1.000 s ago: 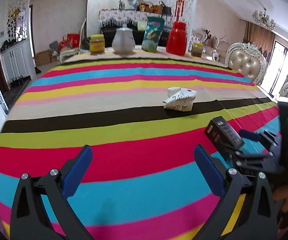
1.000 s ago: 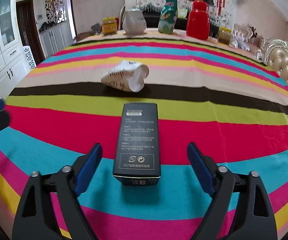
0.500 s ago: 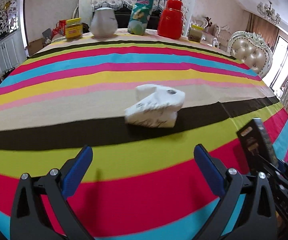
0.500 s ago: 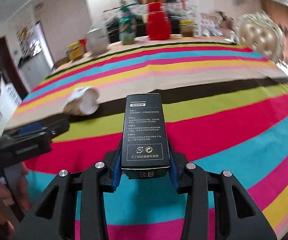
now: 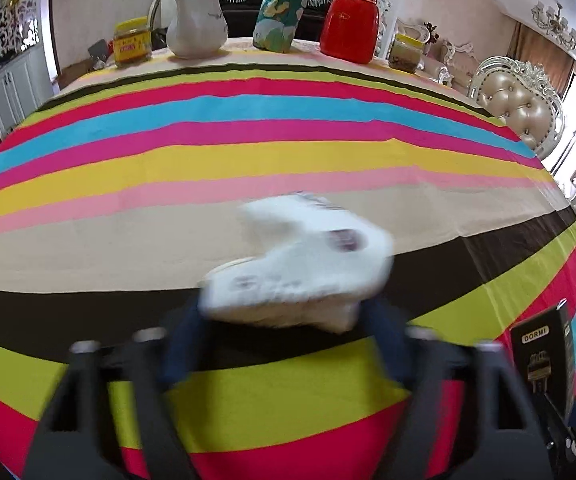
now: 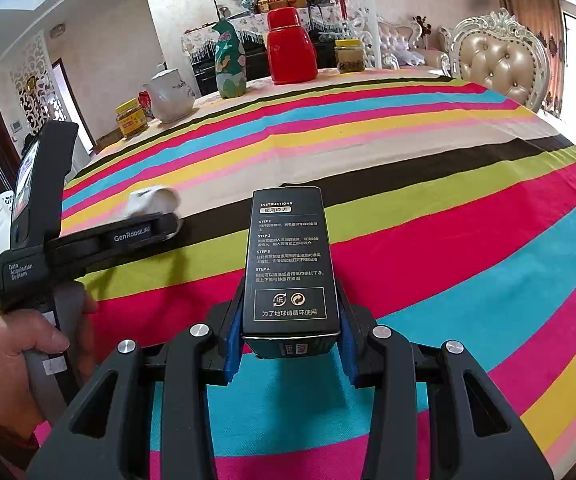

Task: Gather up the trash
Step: 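Grasp the black box with the right tool while the left tool grasps the white paper cup, then carry the black box and paper cup in both tools over the pink bin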

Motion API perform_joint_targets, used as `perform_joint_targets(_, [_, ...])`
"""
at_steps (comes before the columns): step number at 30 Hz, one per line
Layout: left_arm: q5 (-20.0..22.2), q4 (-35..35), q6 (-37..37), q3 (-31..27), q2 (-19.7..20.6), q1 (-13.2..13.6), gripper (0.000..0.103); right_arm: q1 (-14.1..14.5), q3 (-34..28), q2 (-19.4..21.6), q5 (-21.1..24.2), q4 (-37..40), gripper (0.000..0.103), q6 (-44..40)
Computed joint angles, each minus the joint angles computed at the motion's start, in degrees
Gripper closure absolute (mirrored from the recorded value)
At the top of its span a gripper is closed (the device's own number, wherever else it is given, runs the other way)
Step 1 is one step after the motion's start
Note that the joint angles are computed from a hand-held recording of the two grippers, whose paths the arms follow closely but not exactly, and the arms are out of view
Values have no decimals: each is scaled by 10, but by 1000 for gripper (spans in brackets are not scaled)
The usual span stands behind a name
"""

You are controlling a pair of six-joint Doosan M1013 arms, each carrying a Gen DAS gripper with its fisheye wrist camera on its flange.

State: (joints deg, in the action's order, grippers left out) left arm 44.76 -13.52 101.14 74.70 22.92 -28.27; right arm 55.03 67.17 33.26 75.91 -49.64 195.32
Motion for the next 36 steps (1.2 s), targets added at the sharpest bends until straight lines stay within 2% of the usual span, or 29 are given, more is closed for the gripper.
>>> perform_joint_targets(2, [-12,-24,31,12,-9,3,41,-1,0,-1,-1,3,65,0])
perform_joint_targets(8, [-57,-37,68,62,-45,4,42,-2,-5,2,1,5,65,-13])
perform_joint_targets(19, [-62,-97,127,137,-106,33,42,-1,-12,6,8,6,65,-26])
perform_joint_targets(33, [-84,-134,164,214,-186,74,41,2,-37,21,35,2,65,-69])
perform_joint_targets(36, [-83,-145,182,227,-202,84,41,-1,-34,19,16,19,65,-85])
